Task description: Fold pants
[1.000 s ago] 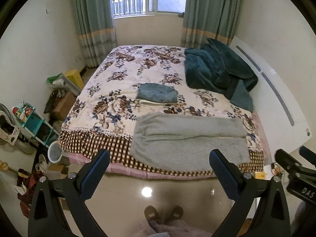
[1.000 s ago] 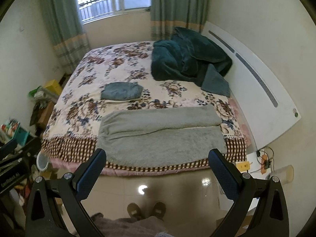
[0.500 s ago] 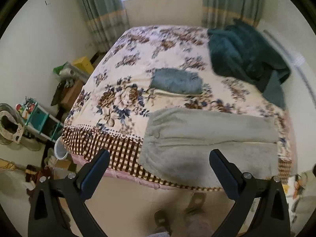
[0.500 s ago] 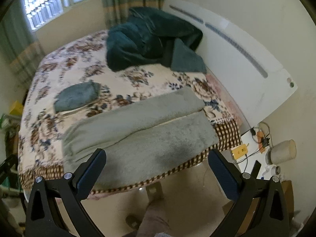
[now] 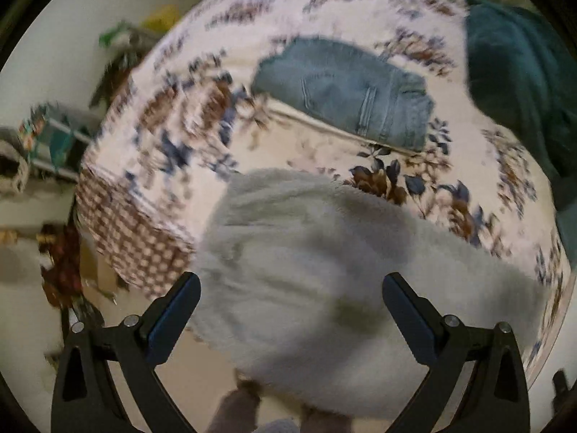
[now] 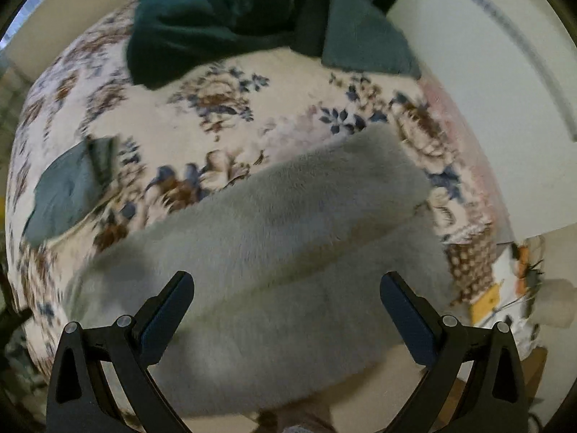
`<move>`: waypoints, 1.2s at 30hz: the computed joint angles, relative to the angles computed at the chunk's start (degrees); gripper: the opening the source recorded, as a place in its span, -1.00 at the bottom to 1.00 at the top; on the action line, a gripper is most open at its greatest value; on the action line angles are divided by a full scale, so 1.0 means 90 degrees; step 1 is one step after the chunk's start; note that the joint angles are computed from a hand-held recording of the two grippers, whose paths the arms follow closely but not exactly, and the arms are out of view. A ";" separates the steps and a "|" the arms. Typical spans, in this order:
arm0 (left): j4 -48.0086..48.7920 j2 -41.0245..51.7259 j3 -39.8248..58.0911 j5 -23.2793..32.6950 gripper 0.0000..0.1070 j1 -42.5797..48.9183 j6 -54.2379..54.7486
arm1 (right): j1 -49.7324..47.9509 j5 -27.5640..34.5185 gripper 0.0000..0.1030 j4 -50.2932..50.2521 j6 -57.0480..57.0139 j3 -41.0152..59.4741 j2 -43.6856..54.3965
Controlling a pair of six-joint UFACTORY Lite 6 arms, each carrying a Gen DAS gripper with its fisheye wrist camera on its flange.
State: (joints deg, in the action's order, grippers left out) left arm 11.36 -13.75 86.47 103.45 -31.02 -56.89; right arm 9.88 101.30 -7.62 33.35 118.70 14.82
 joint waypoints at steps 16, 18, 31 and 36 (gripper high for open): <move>-0.1737 0.3478 -0.2392 -0.5156 0.91 0.3205 -0.0088 | -0.2843 -0.3361 1.00 0.0533 0.0018 -0.0337 0.4493; -0.1683 0.3521 -0.2538 -0.5296 0.75 0.3235 -0.0218 | -0.2912 -0.3286 1.00 0.0730 0.0090 0.0082 0.4943; -0.1661 -0.0170 -0.4556 -0.5371 -0.92 0.2993 -0.0591 | -0.2837 -0.3376 -0.76 0.0856 0.0024 -0.0893 0.4187; -0.1630 -0.1978 -0.3921 -0.4015 -0.92 0.2603 -0.1039 | -0.2780 -0.3452 -0.79 0.1093 -0.0357 -0.2298 0.2155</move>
